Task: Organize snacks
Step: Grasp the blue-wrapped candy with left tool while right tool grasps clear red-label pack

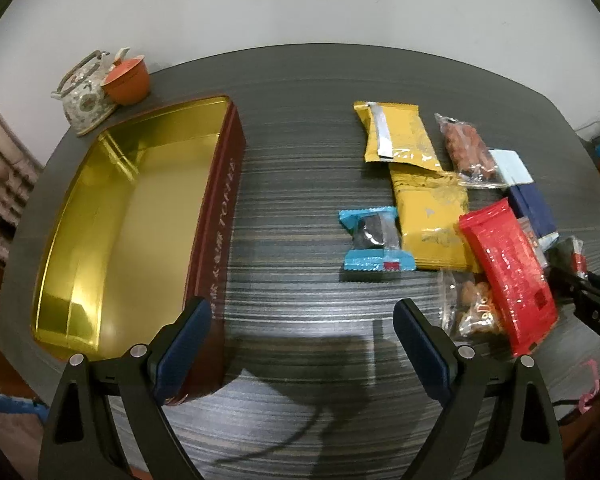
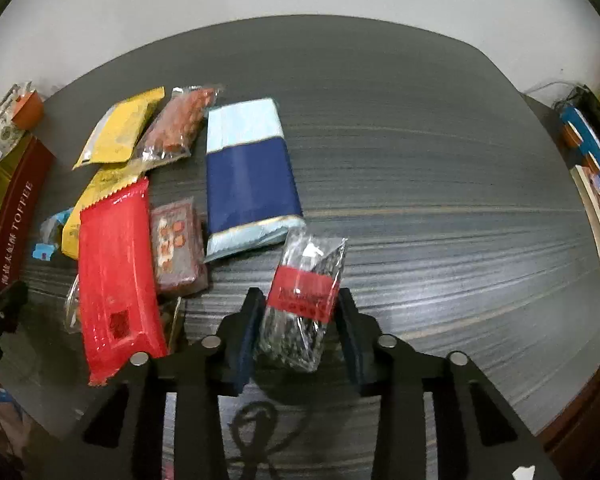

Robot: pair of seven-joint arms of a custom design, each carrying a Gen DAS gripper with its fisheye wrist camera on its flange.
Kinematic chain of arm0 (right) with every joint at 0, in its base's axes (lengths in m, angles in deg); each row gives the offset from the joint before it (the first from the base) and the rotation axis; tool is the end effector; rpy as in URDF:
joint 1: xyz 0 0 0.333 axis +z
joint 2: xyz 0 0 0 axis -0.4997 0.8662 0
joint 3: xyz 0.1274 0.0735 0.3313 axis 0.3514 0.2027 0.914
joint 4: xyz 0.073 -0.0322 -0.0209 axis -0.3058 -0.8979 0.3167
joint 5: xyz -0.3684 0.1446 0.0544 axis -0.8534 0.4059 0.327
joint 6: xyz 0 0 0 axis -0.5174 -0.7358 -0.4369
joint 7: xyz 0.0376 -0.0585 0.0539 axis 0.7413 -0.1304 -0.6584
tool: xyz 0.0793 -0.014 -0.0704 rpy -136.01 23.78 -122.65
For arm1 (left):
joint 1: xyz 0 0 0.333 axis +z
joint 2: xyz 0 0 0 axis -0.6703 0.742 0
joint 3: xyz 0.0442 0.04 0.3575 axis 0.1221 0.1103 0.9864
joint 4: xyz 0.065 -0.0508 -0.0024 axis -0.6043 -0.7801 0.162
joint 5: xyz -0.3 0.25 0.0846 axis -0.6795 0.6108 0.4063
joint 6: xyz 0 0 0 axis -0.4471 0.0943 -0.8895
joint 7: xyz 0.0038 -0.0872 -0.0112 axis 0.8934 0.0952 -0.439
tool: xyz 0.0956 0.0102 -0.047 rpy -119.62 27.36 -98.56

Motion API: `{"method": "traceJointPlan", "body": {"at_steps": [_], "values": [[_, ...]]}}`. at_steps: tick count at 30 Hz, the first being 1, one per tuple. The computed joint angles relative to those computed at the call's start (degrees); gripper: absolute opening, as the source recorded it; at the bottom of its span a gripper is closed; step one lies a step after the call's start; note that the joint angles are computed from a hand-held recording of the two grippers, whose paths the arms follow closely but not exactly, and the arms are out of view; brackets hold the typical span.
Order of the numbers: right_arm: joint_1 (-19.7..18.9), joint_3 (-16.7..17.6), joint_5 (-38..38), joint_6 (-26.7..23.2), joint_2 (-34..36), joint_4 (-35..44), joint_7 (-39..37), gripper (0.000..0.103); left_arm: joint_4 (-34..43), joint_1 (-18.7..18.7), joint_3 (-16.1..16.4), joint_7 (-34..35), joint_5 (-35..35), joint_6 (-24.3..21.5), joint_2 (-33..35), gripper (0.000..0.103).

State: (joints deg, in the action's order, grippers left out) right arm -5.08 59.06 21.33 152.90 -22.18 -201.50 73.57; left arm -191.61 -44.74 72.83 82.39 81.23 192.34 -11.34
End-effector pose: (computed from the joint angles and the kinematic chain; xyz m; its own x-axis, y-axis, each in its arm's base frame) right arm 0.4990 0.3020 0.4942 -0.4080 -0.9127 0.0245 -0.8425 0.3660 -0.3954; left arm 0.5635 -0.0959 0.5017 -0.3442 -0.9381 -0.0375 -0.8324 0.3234 -0.4501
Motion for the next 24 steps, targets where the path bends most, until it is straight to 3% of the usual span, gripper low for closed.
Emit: {"method": "traceJointPlan", "body": {"at_steps": [6, 14, 19, 24], "values": [[-1.4, -0.7, -1.2, 4.9, -1.1, -2.6, -2.6, 0.033, 2.0, -0.3, -0.2, 2.1, -2.9, -2.0, 1.0, 0.092], [-2.0, -0.7, -4.1, 6.2, -1.0, -3.4, -3.1, 0.032, 5.6, -1.0, -1.0, 3.9, -3.8, -3.8, 3.5, 0.092], [-1.9, -0.6, -5.5, 6.3, -0.8, -3.5, -1.4, 0.03, 8.8, -0.8, -1.4, 5.6, -6.8, -7.9, 5.8, 0.067], [-1.9, -0.7, -6.4, 6.2, -0.1, -3.1, -1.0, 0.03, 10.4, -0.5, -1.7, 6.4, -8.3, -9.7, 7.1, 0.062]]}}
